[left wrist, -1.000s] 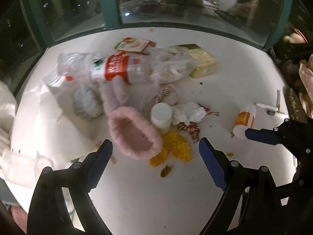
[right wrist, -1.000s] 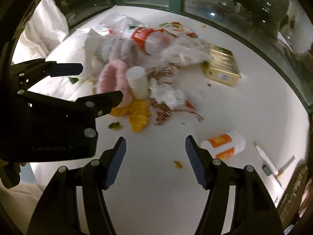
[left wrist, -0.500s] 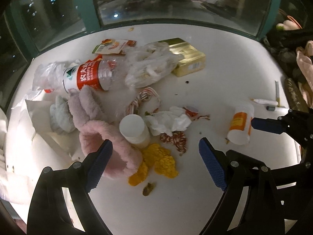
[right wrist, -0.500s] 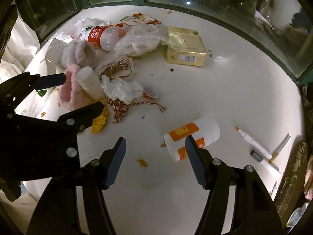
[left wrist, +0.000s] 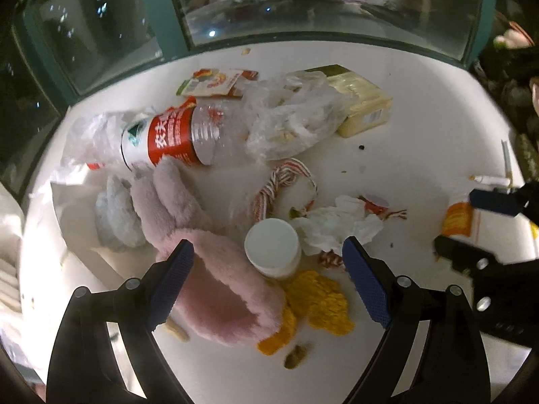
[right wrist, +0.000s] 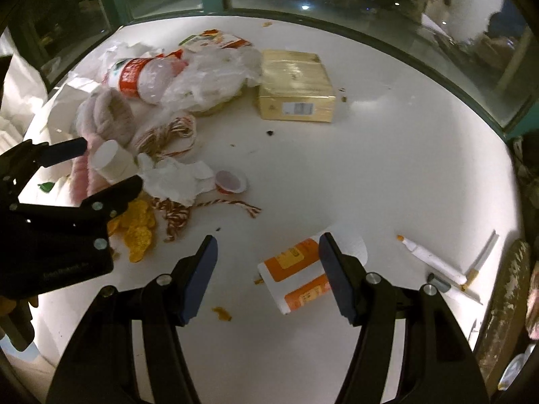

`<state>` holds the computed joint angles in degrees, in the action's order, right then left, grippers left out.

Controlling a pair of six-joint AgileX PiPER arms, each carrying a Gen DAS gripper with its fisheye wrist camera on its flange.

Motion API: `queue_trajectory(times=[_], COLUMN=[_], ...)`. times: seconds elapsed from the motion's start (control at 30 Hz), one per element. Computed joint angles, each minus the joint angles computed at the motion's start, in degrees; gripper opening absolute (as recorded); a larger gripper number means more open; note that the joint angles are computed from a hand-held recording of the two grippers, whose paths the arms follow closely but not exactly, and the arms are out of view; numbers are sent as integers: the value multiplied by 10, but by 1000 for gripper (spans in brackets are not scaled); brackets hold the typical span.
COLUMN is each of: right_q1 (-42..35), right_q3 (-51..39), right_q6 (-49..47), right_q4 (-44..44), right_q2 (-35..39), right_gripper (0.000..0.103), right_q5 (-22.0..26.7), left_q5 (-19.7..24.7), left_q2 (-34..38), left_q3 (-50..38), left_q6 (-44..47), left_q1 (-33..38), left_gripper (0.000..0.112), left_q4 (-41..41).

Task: Collect trash
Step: 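Lower the right tool to the white pill bottle while the left tool nears the pink slipper, then close the right tool on the pill bottle while the left tool grasps the pink slipper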

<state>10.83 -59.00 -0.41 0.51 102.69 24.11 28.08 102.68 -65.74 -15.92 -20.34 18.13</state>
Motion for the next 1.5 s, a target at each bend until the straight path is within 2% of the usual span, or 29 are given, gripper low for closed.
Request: queue_trajectory(times=[0.23, 0.37, 0.63, 0.87, 1.1, 1.13, 1.17, 1.2, 1.23, 1.27, 1.37, 1.43, 1.5], right_q1=[0, -12, -35, -40, -36, -36, -37, -41, -40, -35, -38, -41, -44], right_q3=[16, 3, -56, -80, -53, -53, -53, -53, -53, -57, -59, -62, -59], right_q6=[127, 180, 174, 169, 171, 170, 164, 135, 118, 122, 98, 88, 81], right_q4=[-85, -107, -43, -46, -62, -63, -61, -36, -23, -32, -8, 5, 22], right_q2=[-16, -2, 41, 71, 73, 73, 73, 72, 71, 72, 73, 74, 69], right_gripper=[60, 60, 60, 60, 60, 59, 50, 43, 39, 39, 39, 39, 39], right_q5=[3, 26, 72, 92, 88, 88, 87, 84, 84, 89, 91, 96, 97], left_q5=[-13, -2, 6, -2, -6, -8, -11, -19, -25, -34, -37, -34, -27], left_q2=[-3, -4, 6, 18, 33, 31, 31, 29, 26, 23, 17, 16, 16], left_q3=[20, 27, 35, 31, 28, 30, 32, 35, 36, 40, 44, 43, 39], left_q6=[-60, -65, -87, -73, -58, -63, -64, -43, -10, 34, 88, 98, 92], left_q1=[-9, -11, -9, -4, -2, -2, -2, 1, 6, 12, 13, 11, 8], left_gripper=[87, 87, 87, 87, 87, 87, 85, 78, 66, 61, 45, 33, 27], left_q4=[75, 73, 80, 65, 50, 54, 54, 32, 0, -43, -94, -103, -98])
